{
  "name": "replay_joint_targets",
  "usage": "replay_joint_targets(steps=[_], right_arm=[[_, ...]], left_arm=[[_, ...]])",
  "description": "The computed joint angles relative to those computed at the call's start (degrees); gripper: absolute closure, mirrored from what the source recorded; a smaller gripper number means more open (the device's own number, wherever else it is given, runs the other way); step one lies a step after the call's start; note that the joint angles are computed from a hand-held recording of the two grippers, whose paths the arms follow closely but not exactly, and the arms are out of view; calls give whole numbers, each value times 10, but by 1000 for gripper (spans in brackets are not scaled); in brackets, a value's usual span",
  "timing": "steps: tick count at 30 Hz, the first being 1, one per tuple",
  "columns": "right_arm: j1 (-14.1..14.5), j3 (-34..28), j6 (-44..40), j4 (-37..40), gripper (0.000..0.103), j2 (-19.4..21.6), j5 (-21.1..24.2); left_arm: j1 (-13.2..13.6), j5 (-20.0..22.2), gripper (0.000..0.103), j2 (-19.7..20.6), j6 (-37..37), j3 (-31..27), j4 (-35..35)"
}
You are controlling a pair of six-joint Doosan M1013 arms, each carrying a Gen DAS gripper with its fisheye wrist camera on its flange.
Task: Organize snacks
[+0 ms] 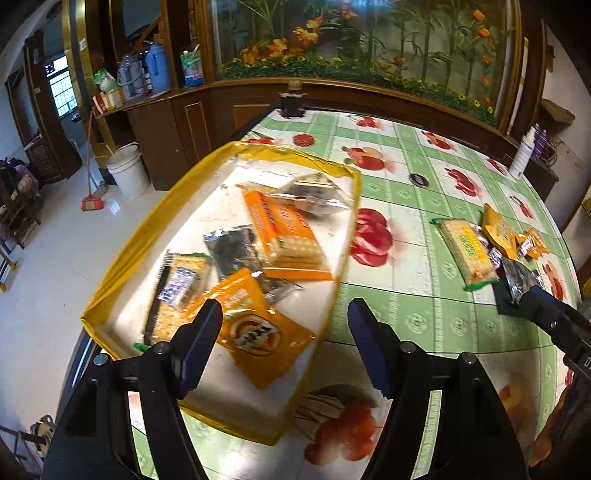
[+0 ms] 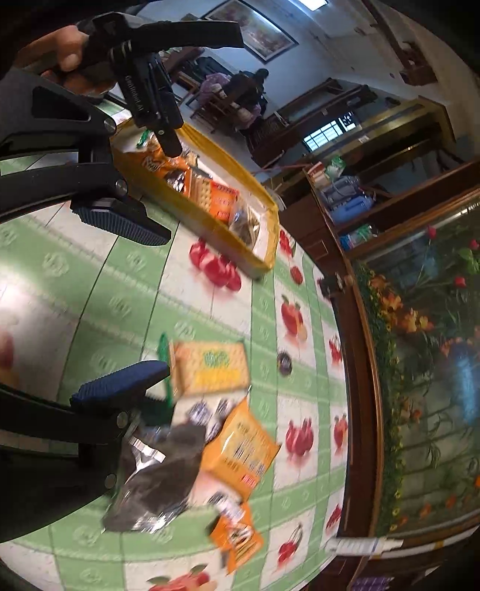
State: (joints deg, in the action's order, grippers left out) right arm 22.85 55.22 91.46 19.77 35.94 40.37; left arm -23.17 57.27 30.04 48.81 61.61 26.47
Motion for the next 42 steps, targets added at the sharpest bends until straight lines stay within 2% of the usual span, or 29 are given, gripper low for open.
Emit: replay_joint_targets(steps=[8,14,16,21,27,32,36,37,40,42], right_arm=[[-19,80,51,-38,36,-40,-30],[-28,96,75,-70,36,-49,-32],[-32,93,65,-66,32,-47,-25],[-39,71,-20,-37,28,-36,-21],[-43,-1,-123,-35,19,3,24],[-49,-60,-165,-20,19,40,81],[-51,-87,-174,-22,19,59,115],[-52,-87,-174,-23,19,60,116],[-54,-77,-179,-10,19,55,108],[-55,-72,-180,-8,19,53,104]], left_arm=[[-12,7,33,22,54,-35,-57],[-15,24,33,52,98,-85,-118],[-15,34,33,66,111,-108,-141],[-14,62,33,104,124,-169,-180],[-12,106,33,156,116,-256,-210],[-12,146,33,205,121,-341,-226],[-14,200,33,256,124,-433,-226],[-15,219,31,271,123,-460,-222],[-17,216,27,284,122,-479,-218],[-21,250,27,309,137,-524,-203]])
